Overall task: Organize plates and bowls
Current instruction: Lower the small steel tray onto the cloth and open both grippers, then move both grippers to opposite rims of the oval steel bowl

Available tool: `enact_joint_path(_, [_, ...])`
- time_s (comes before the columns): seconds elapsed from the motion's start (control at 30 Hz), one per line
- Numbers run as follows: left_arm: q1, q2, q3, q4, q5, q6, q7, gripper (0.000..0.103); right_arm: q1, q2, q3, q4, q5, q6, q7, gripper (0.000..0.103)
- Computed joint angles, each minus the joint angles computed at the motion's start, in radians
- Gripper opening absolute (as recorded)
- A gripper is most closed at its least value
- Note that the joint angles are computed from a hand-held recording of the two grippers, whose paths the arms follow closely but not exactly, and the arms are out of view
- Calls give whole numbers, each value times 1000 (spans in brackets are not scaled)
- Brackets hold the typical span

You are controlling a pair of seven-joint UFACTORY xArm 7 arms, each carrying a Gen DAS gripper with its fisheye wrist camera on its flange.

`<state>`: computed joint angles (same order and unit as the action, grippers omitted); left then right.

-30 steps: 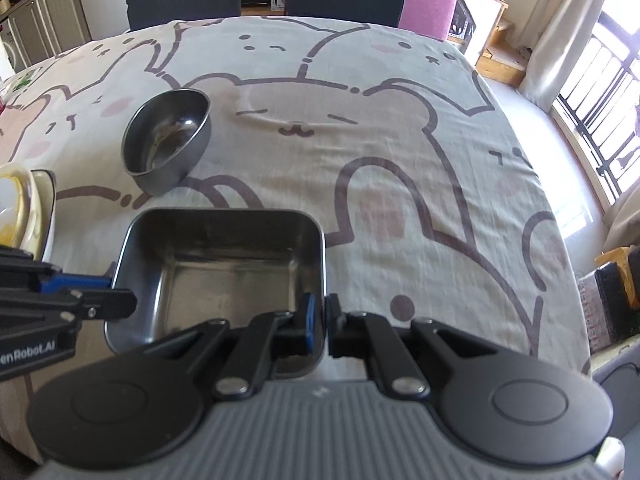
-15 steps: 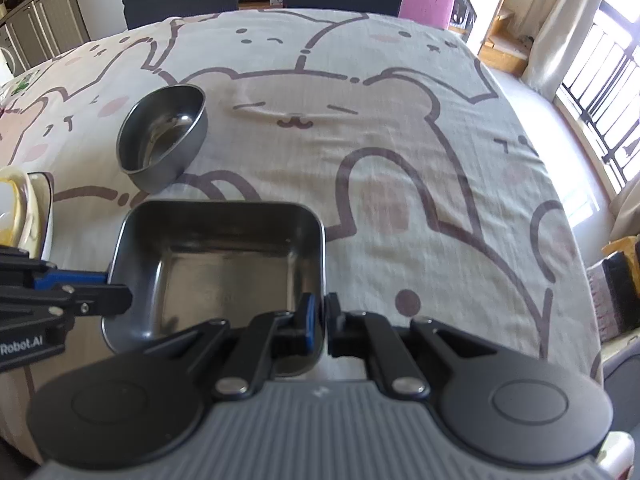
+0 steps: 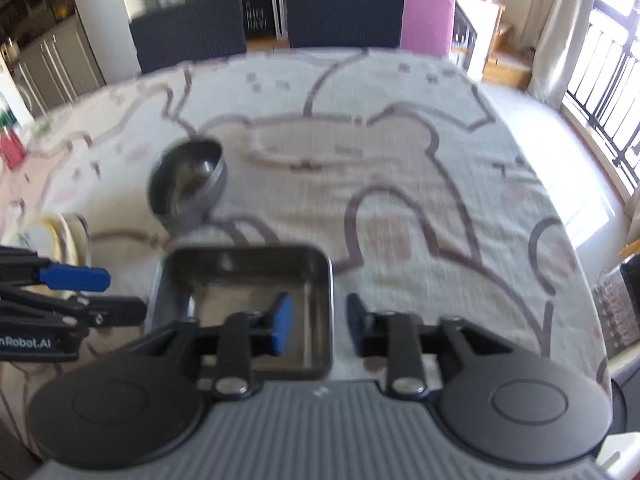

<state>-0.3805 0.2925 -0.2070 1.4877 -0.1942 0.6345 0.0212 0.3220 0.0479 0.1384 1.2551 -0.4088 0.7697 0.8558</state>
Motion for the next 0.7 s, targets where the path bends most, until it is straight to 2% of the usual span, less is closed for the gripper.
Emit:
enact_joint_path(0.07, [3, -10, 4, -3, 3, -29, 4, 76, -5, -21, -5, -20, -27, -45, 40, 51])
enact_joint_path(0.13, [6, -11, 8, 7, 9, -50, 4, 80, -13, -38, -7, -36, -65, -95, 94, 59])
enact_joint_path(0.23, [9, 8, 19, 45, 29, -75, -5, 91, -27, -40, -7, -39, -143, -145, 193, 72])
enact_joint_path(0.3, [4, 34, 34, 85, 62, -83, -26, 99, -31, -21, -8, -18, -166, -160, 241, 90])
enact_joint_path(0.37, [3, 65, 46, 130, 94, -88, -40, 103, -30, 0, -12, 2, -195, -182, 280, 101])
enact_joint_path(0.53, [4, 175, 75, 291, 161, -38, -62, 103, -5, 92, -31, 107, -193, -167, 297, 103])
enact_joint_path(0.63, [7, 252, 85, 390, 174, -19, -71, 103, 14, 165, -40, 190, -135, -145, 220, 103])
enact_joint_path(0.7, [0, 310, 96, 464, 189, -1, -81, 103, 35, 227, -48, 268, -108, -98, 162, 103])
